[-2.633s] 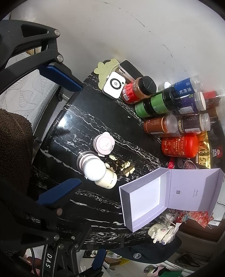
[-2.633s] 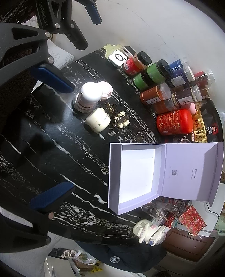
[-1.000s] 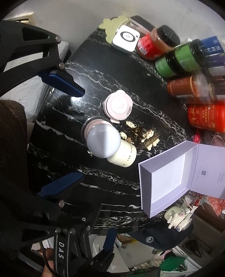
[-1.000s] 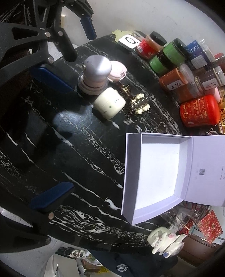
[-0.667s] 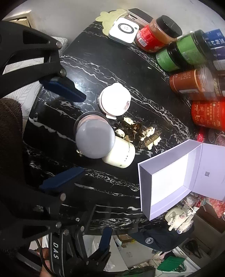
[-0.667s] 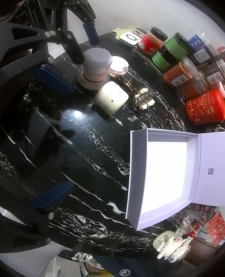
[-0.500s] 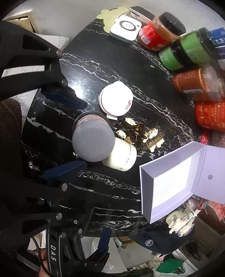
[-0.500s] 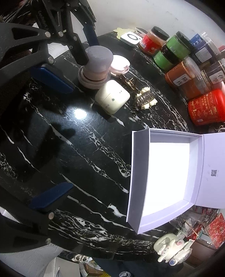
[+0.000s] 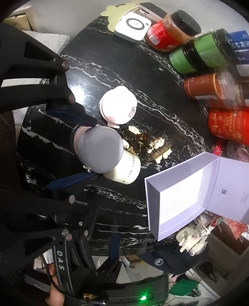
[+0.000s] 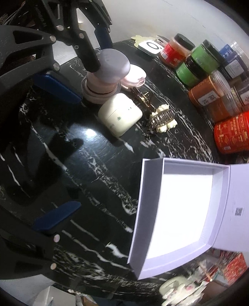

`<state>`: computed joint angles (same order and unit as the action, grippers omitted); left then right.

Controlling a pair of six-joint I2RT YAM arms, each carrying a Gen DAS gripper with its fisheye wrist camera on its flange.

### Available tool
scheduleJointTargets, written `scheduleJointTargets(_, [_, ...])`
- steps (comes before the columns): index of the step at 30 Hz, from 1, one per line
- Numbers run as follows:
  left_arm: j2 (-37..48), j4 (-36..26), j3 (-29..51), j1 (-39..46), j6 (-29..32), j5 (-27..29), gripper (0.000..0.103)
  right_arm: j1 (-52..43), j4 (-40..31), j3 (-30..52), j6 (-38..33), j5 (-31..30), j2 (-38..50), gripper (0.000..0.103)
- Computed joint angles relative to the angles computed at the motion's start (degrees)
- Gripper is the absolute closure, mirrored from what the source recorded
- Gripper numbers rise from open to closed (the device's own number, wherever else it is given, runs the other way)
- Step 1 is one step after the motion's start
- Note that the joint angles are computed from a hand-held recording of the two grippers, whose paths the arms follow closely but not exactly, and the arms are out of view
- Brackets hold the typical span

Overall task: Organize objects
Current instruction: 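Grasp the white round jar with the left tool while the right tool approaches the cream jar, then grasp the cream cylindrical jar with the right tool and lift it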

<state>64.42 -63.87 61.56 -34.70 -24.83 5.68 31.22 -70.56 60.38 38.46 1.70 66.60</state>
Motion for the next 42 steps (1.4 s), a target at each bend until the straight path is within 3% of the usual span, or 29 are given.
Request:
scheduleJointTargets(15, [-2.1,0.3,-0.6,2.8,2.4,2.2,0.056,-1.1,9.8,-2.3,-10.0,-1.7,4.5,0.007])
scheduleJointTargets(32, [-2.4,1.8,-4.3,7.7,3.8,9.0,0.056,-1.4,18.5,-4.7,-19.2,-4.8,7.4,0.034])
scheduleJointTargets(34, [-2.4,2.1,-4.5,7.9,3.7,9.2,0.056,-1.5,19.7,-5.4,-20.1,-5.6,7.2,0.047])
scheduleJointTargets(42, [-2.5,3.4,-3.8,6.9,3.6,5.3,0.047,-1.9,21.0,-7.4,-21.5,-6.3,5.9,0.049])
